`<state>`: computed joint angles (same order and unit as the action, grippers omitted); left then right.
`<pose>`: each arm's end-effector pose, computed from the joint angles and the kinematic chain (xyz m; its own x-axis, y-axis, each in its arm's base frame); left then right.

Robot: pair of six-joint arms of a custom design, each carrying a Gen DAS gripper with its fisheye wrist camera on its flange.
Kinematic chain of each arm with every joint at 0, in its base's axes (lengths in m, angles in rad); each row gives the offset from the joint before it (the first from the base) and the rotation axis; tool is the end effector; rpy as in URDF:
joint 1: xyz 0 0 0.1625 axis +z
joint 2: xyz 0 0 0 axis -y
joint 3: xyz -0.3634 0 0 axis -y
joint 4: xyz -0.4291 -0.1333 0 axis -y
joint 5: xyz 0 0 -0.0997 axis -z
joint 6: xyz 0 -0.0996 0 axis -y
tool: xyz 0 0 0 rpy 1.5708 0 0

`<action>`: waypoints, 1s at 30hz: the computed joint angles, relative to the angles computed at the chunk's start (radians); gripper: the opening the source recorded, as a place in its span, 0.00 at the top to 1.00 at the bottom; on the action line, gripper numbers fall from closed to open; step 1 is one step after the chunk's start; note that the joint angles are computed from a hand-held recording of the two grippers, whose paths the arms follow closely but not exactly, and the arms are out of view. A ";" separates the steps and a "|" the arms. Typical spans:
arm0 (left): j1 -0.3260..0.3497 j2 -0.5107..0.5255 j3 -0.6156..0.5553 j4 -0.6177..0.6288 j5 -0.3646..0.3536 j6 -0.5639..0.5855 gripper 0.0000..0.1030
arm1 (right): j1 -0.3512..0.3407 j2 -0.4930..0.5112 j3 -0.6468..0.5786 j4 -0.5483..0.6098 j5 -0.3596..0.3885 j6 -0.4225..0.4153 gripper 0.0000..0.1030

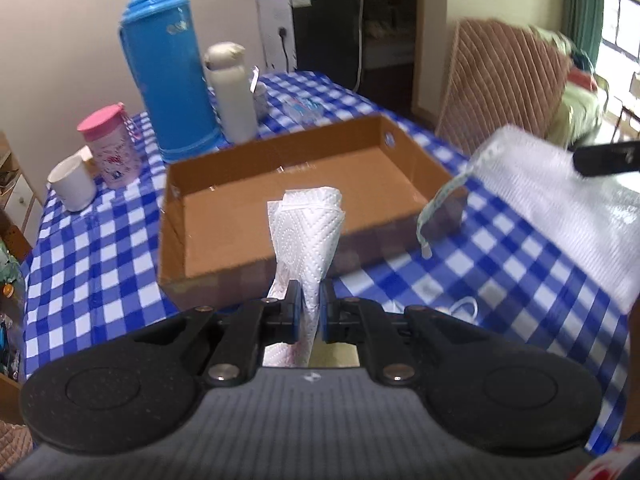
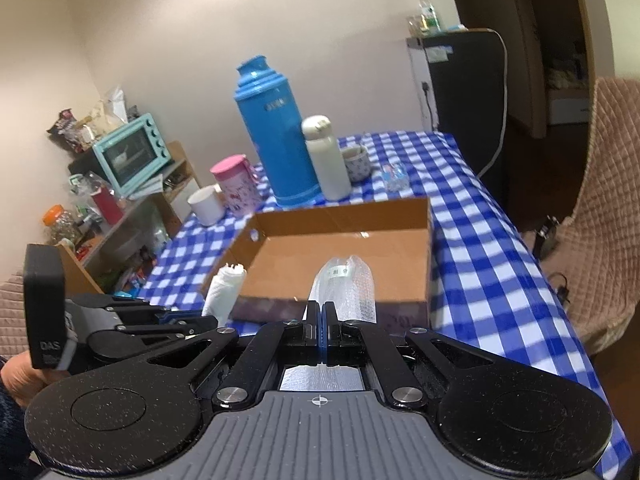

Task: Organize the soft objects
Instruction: 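Lower the white cloth and mesh bag into the cardboard box and open both grippers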

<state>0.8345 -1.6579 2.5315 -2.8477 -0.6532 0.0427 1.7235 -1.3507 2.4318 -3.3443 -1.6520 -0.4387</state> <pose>-0.0839 -0.4089 0.1790 -0.6326 0.2061 -0.7465 0.6453 0.6733 -0.3609 0.1878 -0.3973 0.1257 -0.8492 -0.4141 0.3277 -0.5278 0.6461 -0.5514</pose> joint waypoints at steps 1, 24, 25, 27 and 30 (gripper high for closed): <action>-0.003 -0.008 -0.004 0.005 0.003 -0.005 0.92 | 0.004 0.008 -0.011 -0.001 0.005 -0.005 1.00; 0.172 0.305 -0.352 -0.132 -0.027 0.156 0.92 | 0.012 0.415 -0.446 0.010 0.011 -0.090 1.00; 0.183 0.322 -0.371 -0.129 -0.031 0.158 0.92 | 0.008 0.436 -0.466 0.014 0.004 -0.092 1.00; 0.205 0.353 -0.408 -0.116 -0.035 0.158 0.92 | 0.001 0.485 -0.514 0.025 -0.017 -0.097 1.00; 0.231 0.399 -0.455 -0.096 -0.034 0.160 0.92 | -0.008 0.552 -0.583 0.040 -0.057 -0.106 1.00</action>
